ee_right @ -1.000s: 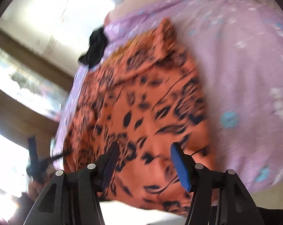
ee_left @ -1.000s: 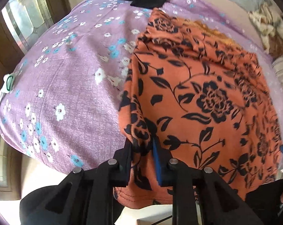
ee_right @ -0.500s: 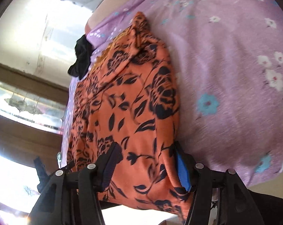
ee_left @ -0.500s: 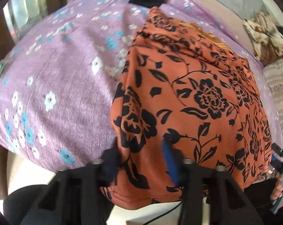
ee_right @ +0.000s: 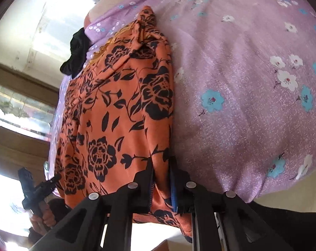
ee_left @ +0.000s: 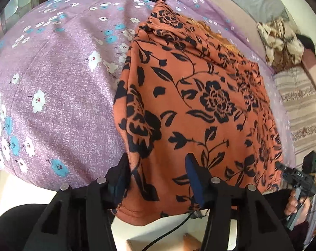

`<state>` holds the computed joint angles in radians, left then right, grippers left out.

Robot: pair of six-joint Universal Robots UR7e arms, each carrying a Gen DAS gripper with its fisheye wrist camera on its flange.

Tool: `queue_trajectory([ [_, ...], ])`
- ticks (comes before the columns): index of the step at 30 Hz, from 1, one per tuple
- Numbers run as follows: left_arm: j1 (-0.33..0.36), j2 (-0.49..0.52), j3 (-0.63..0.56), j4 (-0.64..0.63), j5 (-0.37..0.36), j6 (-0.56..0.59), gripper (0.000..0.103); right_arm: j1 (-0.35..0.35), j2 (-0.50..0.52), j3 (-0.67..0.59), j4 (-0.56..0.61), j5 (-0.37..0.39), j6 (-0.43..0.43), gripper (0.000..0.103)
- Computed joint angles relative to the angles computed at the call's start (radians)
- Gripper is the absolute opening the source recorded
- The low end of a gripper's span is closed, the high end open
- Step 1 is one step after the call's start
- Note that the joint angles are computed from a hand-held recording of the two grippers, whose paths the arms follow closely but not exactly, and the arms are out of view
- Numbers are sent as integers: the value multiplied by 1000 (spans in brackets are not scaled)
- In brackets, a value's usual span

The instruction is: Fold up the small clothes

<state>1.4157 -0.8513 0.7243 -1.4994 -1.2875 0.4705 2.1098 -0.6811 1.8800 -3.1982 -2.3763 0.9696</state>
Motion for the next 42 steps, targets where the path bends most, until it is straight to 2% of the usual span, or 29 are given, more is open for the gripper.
queue_trajectory([
  [1, -3, -10, 21, -19, 11, 13, 36, 0, 5, -3, -2, -2, -11, 16],
  [2, -5, -12, 32, -27, 16, 14, 16, 0, 10, -6, -4, -3, -20, 16],
  [3, -6, -11, 34, -31, 22, 10, 13, 1, 14, -10, -13, -4, -36, 18],
  [7, -5, 17, -20, 5, 7, -9, 9, 11, 34, -44, -15, -19, -102, 9],
  [9, -4, 34, -60, 21, -13, 12, 8, 23, 55, -60, -85, -42, -155, 9],
  [11, -5, 34, -74, 21, -33, 38, 8, 34, 74, -63, -221, -61, -225, 9],
  [13, -7, 42, -98, 46, -38, 51, 8, 36, 76, -60, -268, -66, -250, 9],
  [16, -18, 46, -82, 52, 9, 23, 8, 19, 58, -44, -210, -27, -209, 9],
  [17, -20, 44, -70, 50, 27, 10, 10, 14, 51, -46, -156, -17, -185, 11],
  [19, -32, 42, -39, 43, 68, -34, 20, 13, 36, -59, -19, -28, -114, 12],
  [21, -37, 26, -1, 18, 70, -48, 34, 11, 28, -56, 5, -22, -97, 12],
  [23, -56, -6, 75, -34, 112, -40, 36, 12, 21, -48, 5, -18, -73, 17],
  [25, -75, -30, 141, -88, 163, -34, 34, 6, 18, -41, 10, 4, -60, 37],
  [27, -88, -46, 186, -138, 205, -37, 11, 6, 34, -48, -17, 21, -117, 47],
  [28, -93, -48, 195, -149, 217, -47, 10, 13, 40, -63, 10, 8, -142, 47],
  [29, -95, -46, 191, -145, 214, -63, 8, 17, 48, -79, 45, -3, -160, 45],
  [31, -100, -50, 189, -148, 207, -87, 7, 22, 54, -93, 75, -14, -170, 13],
  [32, -102, -51, 180, -144, 200, -92, 7, 23, 54, -94, 74, -12, -176, 12],
  [36, -125, -59, 155, -136, 164, -83, 7, 35, 51, -63, -65, -5, -225, 10],
  [42, -132, 2, -31, -37, 37, -90, 7, 41, 46, -8, -311, 52, -291, 10],
])
